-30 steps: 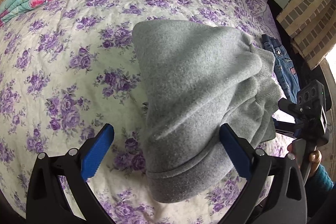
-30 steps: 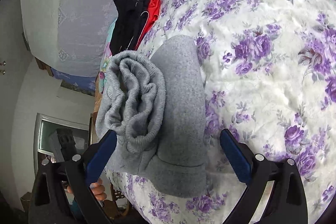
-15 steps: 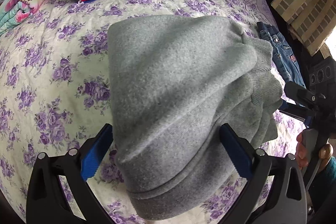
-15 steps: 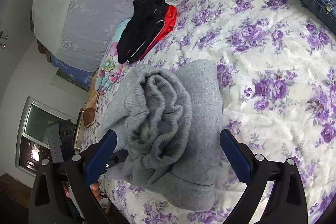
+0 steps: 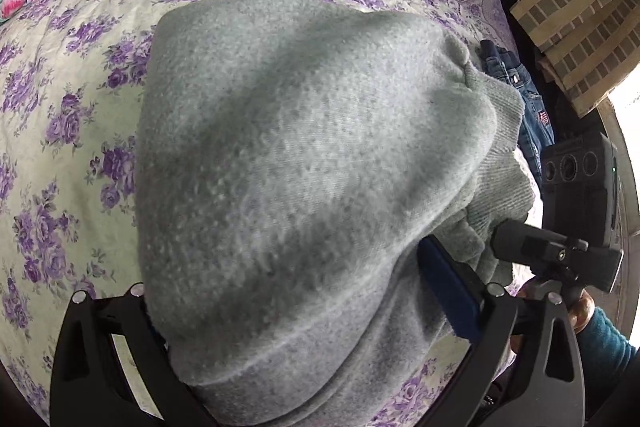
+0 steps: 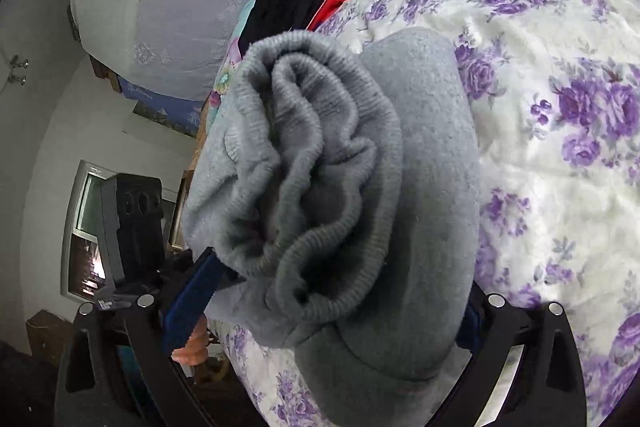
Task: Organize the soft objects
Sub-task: 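Carry the grey bundle with both grippers onto the black folded clothes stack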
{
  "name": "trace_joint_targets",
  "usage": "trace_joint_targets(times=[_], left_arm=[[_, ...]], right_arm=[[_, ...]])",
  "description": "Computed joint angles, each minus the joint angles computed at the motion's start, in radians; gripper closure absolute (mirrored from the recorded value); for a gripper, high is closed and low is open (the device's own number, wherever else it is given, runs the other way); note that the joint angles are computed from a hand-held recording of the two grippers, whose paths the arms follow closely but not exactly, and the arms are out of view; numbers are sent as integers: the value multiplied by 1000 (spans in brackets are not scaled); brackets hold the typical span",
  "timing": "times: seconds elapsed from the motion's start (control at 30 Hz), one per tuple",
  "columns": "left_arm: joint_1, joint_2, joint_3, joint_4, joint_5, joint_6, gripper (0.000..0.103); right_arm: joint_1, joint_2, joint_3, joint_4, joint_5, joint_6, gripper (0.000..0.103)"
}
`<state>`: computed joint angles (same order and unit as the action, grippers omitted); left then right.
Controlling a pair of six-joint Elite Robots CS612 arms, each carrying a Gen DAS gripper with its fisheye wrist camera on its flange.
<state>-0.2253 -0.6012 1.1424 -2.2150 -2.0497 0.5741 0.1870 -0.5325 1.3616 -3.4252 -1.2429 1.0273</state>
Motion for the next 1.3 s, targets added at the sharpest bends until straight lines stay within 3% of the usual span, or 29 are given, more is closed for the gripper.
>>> trace_joint_targets(times=[0.13,0.2,0.27,0.37,0.43,0.53,0.63,0.7,0.73,0.83,0.97,1.1,1.2,1.3], left_arm=[[17,1,-15,33,-30,-2,13],[35,-4,-16,23,-76,-4,13],[57,-1,-28,38,-139,0,7],[73,10,-49,76,-141,-1,5],[76,24,-67,125,-139,-4,5],[82,71,-136,292,-213,-5,5],[76,97,-159,332,-257,-29,5],[68,96,-149,304,-263,-34,6],[64,91,-141,292,-267,-26,15],[52,61,-97,207,-232,0,31],[48,34,-67,146,-198,-4,39],[32,-15,-4,21,-117,10,45],[19,-61,63,-111,-80,41,46],[11,-84,89,-159,-66,70,46]], right_arm=[[-13,11,20,-110,36,67,16],[-18,8,28,-123,53,81,15],[-19,7,31,-133,59,101,14],[-20,18,12,-139,64,118,8],[-19,23,3,-148,68,135,6],[-22,25,-12,-108,84,119,5],[-20,28,-33,-49,86,93,5],[-17,36,-49,-57,69,105,8],[-15,40,-55,-61,62,107,22],[-14,38,-50,-74,50,92,44],[-8,20,-34,-54,32,72,48],[1,10,-36,-58,1,50,50],[1,12,-32,-122,-10,86,50],[2,7,-20,-183,-38,94,50]])
